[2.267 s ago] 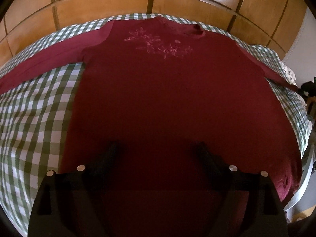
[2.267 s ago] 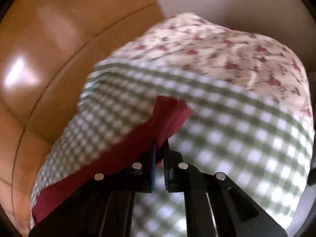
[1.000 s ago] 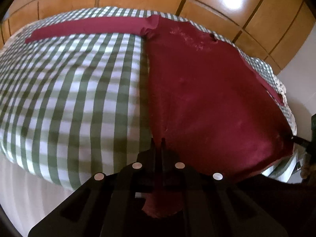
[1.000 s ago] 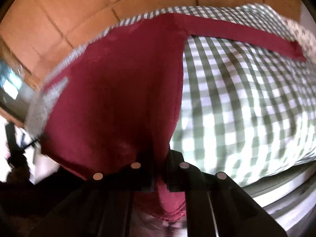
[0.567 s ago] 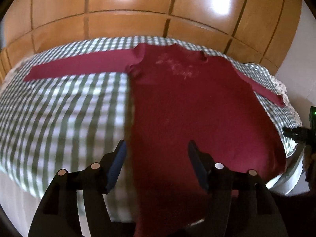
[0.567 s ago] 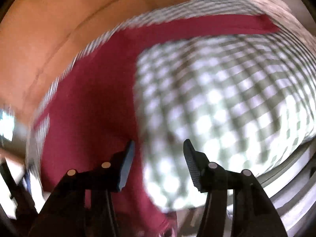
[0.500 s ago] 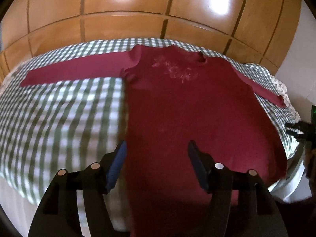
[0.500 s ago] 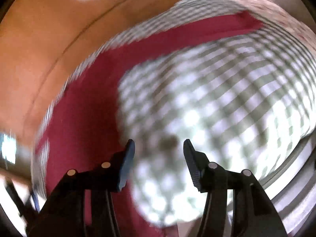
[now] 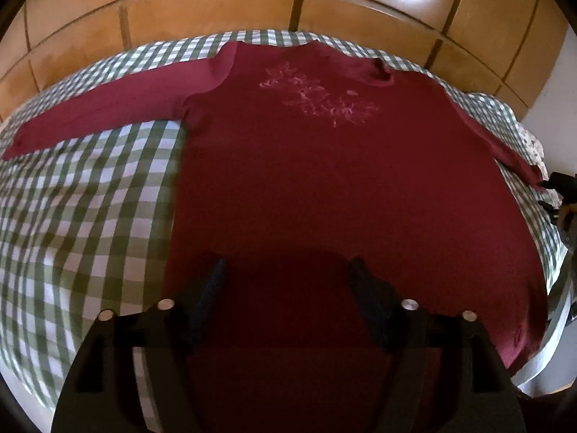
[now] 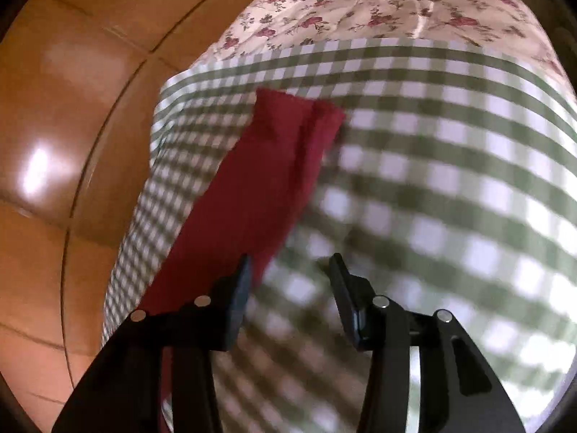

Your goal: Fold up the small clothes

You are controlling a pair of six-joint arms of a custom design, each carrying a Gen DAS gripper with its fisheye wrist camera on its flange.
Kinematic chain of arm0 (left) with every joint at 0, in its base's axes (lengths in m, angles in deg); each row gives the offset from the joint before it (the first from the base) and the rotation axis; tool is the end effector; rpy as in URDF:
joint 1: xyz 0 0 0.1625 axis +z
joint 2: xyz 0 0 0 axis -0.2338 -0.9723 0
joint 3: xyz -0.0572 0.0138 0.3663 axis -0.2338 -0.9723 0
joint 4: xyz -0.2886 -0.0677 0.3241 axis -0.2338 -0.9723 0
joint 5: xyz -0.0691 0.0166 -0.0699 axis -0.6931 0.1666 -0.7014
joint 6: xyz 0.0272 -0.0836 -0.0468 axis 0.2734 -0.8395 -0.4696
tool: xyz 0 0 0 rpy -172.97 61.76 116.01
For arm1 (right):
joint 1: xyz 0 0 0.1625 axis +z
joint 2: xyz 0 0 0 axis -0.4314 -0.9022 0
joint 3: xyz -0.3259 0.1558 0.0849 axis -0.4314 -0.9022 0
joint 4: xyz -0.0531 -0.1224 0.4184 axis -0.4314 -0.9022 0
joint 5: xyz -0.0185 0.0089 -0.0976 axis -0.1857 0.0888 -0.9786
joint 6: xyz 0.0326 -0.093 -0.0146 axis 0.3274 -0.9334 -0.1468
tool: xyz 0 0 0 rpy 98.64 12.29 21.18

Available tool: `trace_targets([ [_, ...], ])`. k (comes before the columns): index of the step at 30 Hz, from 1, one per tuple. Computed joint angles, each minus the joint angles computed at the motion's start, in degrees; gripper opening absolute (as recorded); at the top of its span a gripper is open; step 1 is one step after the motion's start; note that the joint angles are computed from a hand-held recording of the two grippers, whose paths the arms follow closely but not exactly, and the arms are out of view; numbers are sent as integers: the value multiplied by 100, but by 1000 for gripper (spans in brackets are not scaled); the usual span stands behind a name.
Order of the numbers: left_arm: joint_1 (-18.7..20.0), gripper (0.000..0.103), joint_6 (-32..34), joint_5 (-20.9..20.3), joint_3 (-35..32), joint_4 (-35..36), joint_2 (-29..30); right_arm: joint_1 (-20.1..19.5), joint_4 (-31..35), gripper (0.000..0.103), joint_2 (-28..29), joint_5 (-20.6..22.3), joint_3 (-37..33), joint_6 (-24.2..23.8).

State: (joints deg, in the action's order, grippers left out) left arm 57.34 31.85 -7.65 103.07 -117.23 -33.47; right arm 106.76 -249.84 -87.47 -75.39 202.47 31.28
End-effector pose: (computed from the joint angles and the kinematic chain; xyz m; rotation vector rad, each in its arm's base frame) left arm -0.1126 -0.3835 0.2958 0.4485 2.4797 -0.6025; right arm 0.0142 -0.4460 0.3912 -1.0945 -2.1952 1.4000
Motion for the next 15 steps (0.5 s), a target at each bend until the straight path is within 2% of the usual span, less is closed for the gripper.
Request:
trace_targets([
  [3, -7, 83, 39, 3, 11, -53, 82, 56, 151, 46, 474, -416, -472, -217],
  [4, -20, 86, 48, 15, 24, -64, 105, 127, 281, 40, 637, -631, -667, -333],
  [5, -22, 87, 55, 24, 28, -84, 129, 178, 360, 15, 617, -766, -622, -396],
  [6, -19, 87, 62, 33, 27, -102, 152, 190, 419, 10, 698, -798, -713, -491],
  [8, -2, 87, 80, 0, 13, -116, 176, 412, 374, 7, 790, -916, -791, -632],
  [9, 13, 87, 80, -21, 4, -131, 166, 512, 214, 7, 799, -896, -782, -789],
  [11, 48, 79, 18, -47, 3, -169, 109, 779, -40, 7, 975, -776, -913, -1087],
  [14, 127, 78, 23, -207, -17, -241, 0, 1431, -244, 7, 1488, -550, -1301, -1674],
  [15, 130, 78, 18, -227, -18, -261, -28, 1469, -249, 7, 1508, -639, -1312, -1687],
])
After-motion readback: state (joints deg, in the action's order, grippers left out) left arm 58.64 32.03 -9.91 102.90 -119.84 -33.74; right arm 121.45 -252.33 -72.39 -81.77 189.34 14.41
